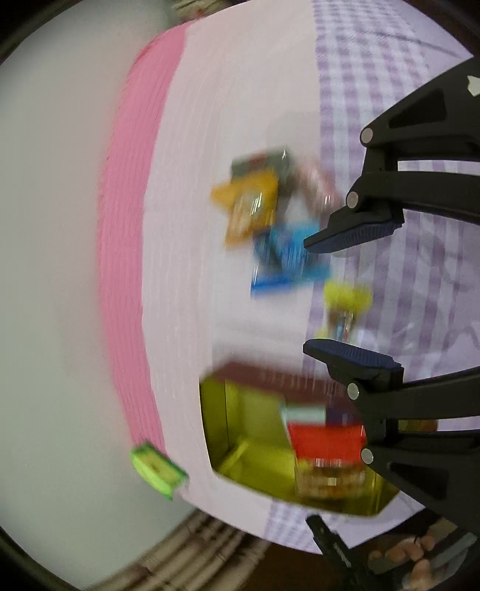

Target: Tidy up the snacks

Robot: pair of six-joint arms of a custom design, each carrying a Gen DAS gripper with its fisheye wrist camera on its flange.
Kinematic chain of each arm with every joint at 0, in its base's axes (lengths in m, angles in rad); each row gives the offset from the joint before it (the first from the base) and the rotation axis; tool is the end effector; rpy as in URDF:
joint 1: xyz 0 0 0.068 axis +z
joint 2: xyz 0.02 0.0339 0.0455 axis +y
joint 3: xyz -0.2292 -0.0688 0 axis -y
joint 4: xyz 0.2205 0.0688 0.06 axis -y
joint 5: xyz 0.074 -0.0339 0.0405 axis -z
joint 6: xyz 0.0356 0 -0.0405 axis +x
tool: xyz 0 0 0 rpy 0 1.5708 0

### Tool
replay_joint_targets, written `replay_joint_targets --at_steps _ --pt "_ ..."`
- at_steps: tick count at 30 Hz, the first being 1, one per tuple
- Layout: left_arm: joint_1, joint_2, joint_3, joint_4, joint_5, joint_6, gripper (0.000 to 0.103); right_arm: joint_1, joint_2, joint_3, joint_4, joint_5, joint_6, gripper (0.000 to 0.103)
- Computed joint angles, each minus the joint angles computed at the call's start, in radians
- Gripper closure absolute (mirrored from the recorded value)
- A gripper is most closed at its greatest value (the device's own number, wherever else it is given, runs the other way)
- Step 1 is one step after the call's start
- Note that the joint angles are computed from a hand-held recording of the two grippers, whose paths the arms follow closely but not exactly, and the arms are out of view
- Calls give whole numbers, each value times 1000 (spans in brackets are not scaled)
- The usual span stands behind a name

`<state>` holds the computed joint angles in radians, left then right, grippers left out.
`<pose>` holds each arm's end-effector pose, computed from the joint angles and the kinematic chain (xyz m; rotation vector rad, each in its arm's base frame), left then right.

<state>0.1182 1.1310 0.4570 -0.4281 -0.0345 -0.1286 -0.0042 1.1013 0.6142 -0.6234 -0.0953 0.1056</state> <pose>0.1802 0.0226 0.1324 -0.3399 2.6508 0.0428 0.1879 0.0026 0.1697 0.1173 2.6800 0.1596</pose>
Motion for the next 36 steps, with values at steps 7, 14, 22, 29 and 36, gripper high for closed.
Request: replay_joint_targets --at_steps 7,14,22,29,36 --pt "-49 -2 -4 1 -25 -14 36 -383 64 -74 41 -162 -390 47" --pt "-95 -21 -6 -12 27 -22 36 -468 139 -149 195 -222 -594 43" --pt "-290 -159 -20 -101 -45 -110 36 -458 284 -145 345 -267 -685 43" --pt "-513 -121 34 -153 -93 -243 36 -525 388 -98 359 -385 -734 53" --pt "-733 34 147 -132 -137 -358 36 -588 372 -122 359 -439 -766 55"
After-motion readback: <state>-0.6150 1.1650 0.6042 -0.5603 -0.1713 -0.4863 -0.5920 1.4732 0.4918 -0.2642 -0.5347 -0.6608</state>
